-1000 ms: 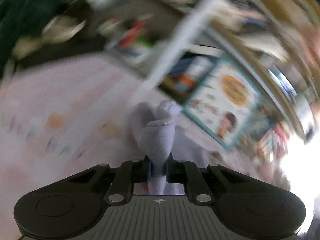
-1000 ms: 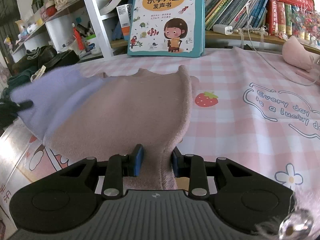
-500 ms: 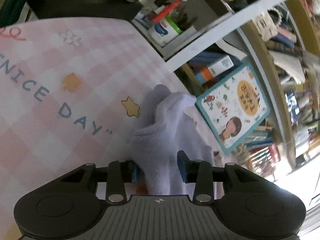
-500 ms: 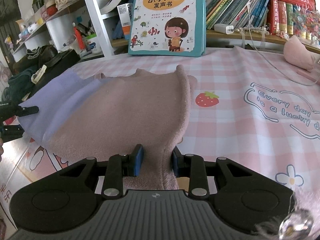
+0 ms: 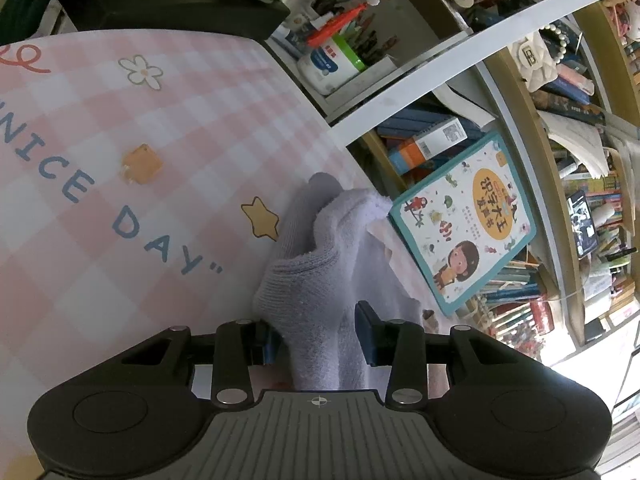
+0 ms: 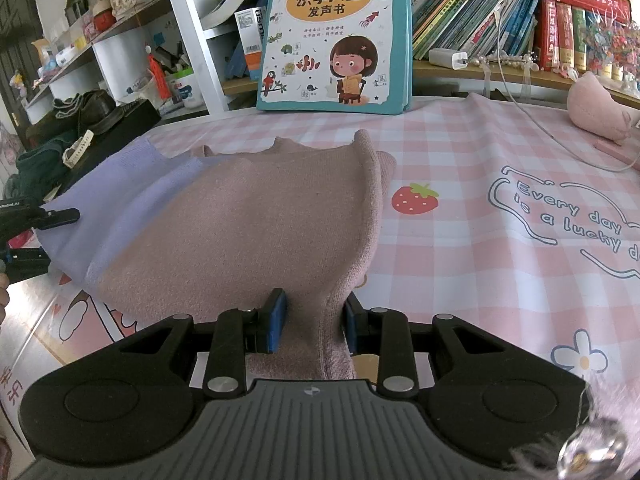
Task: Fold clothes
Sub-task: 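Lift the hem with both grippers and fold it up toward the collar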
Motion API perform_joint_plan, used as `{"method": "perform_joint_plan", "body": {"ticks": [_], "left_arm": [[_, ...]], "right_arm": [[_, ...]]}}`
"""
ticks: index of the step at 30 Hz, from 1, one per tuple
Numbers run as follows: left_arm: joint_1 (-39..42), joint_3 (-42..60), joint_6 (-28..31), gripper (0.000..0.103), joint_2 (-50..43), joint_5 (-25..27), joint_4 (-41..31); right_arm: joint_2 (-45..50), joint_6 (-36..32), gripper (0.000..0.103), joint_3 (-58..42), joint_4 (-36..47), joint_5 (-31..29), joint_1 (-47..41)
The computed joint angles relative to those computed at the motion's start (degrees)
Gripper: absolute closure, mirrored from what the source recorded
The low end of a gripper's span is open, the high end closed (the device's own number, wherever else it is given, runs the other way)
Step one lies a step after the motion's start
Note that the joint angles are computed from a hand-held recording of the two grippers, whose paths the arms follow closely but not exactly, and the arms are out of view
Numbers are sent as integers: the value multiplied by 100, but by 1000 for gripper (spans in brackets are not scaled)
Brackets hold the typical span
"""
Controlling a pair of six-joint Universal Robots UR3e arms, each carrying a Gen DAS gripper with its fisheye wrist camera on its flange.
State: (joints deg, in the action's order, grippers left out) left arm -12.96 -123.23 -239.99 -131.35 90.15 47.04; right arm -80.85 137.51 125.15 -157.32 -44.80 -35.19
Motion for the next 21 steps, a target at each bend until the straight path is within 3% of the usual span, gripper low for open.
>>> {"method": "perform_joint_plan", "body": {"ticks": [2, 7, 10, 15, 21], "left_arm": [[-8, 24, 30, 66, -20, 24, 4], [61, 28, -8, 83, -135, 0, 126], [111, -7, -7, 85, -160, -53, 196], [-211, 121, 382, 87, 209, 445, -327], [-941, 770, 1635, 88, 1025, 1339, -1752]], "right_arm": [[1, -2, 74, 2, -9, -5, 6], [-38, 18, 75, 83, -107, -28, 40], [-23, 52, 75, 97, -150, -16, 58], [16, 61, 74, 88, -152, 31, 61], [69, 35, 74, 141, -212, 162, 38]]}}
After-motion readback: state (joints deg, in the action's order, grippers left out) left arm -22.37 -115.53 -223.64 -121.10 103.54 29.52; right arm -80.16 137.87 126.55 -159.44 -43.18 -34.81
